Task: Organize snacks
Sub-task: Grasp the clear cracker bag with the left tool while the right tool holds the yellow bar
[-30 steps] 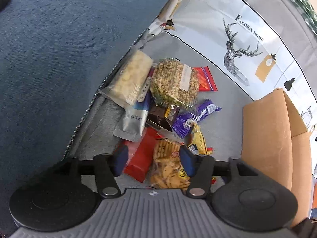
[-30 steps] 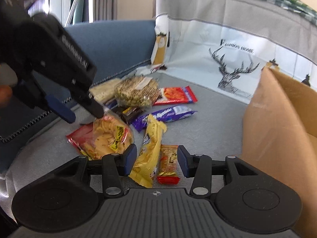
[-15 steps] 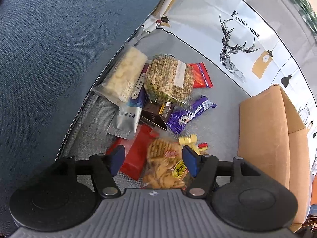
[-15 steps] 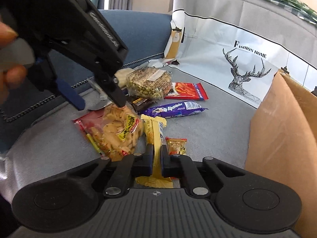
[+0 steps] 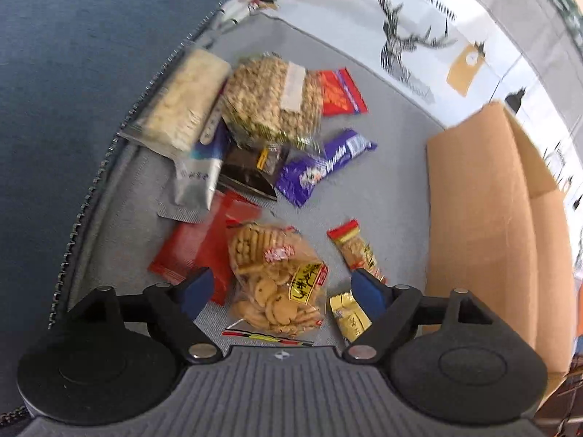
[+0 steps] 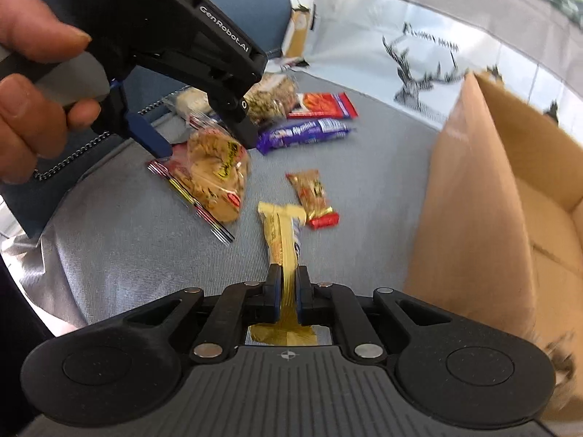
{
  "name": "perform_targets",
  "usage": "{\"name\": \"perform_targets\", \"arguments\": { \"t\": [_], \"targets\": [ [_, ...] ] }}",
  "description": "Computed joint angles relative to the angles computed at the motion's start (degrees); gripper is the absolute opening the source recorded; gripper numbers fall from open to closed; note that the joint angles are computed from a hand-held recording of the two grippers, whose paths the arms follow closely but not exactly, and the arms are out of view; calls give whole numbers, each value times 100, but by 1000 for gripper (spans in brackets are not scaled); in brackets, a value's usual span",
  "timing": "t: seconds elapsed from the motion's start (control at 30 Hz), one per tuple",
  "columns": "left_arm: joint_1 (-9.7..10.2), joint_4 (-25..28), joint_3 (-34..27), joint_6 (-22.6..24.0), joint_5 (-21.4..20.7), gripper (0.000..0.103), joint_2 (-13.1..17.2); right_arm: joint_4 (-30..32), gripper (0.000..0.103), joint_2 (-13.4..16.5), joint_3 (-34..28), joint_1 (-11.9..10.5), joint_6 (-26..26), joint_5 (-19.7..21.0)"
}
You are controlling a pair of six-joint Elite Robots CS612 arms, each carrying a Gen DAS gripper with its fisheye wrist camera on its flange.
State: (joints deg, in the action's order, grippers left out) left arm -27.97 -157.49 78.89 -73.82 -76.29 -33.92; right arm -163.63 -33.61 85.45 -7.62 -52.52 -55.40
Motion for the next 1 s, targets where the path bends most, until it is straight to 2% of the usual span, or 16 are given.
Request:
{"name": "perform_targets", "arguments": {
  "t": [0.03, 0.07, 0.2, 0.27, 0.33, 0.37, 0.5, 0.57, 0.67, 0.77, 0.87, 1.0],
  "targets": [
    [2, 125, -66, 34, -32, 86, 26, -43, 35, 28, -12, 8, -27, 1],
    [6, 233, -131, 64, -60, 86, 52, -113, 40, 56, -17, 23, -53, -28],
    [16, 564, -335, 121, -153, 86, 148, 124, 43, 138, -151, 49, 62, -47],
    [6, 709, -420, 192, -127, 86, 183, 208, 39, 149, -191, 49, 38, 19],
    [-5, 817, -485, 246, -87, 86, 208, 255, 15, 154, -210, 44, 2, 62],
    [-12, 864, -509, 266, -51, 85, 215, 261, 15, 152, -206, 38, -28, 81],
    [-40, 921, -485, 287, 120, 60, 185, 184, 13, 124, -178, 21, 22, 142],
    [-55, 859, -425, 280, 178, 57, 150, 45, 13, 105, -136, 11, 71, 186],
    [-71, 637, -286, 303, 239, 57, 79, -92, 13, 100, -111, 18, 149, 123],
    [-48, 421, -211, 361, 85, 57, 67, -131, 13, 93, -86, 41, 68, -50],
    [-22, 677, -339, 410, -113, 59, 122, 1, 14, 80, -97, 59, 61, -159],
    [-29, 816, -429, 511, -99, 61, 163, 61, 16, 99, -144, 64, 74, -149]
  ]
}}
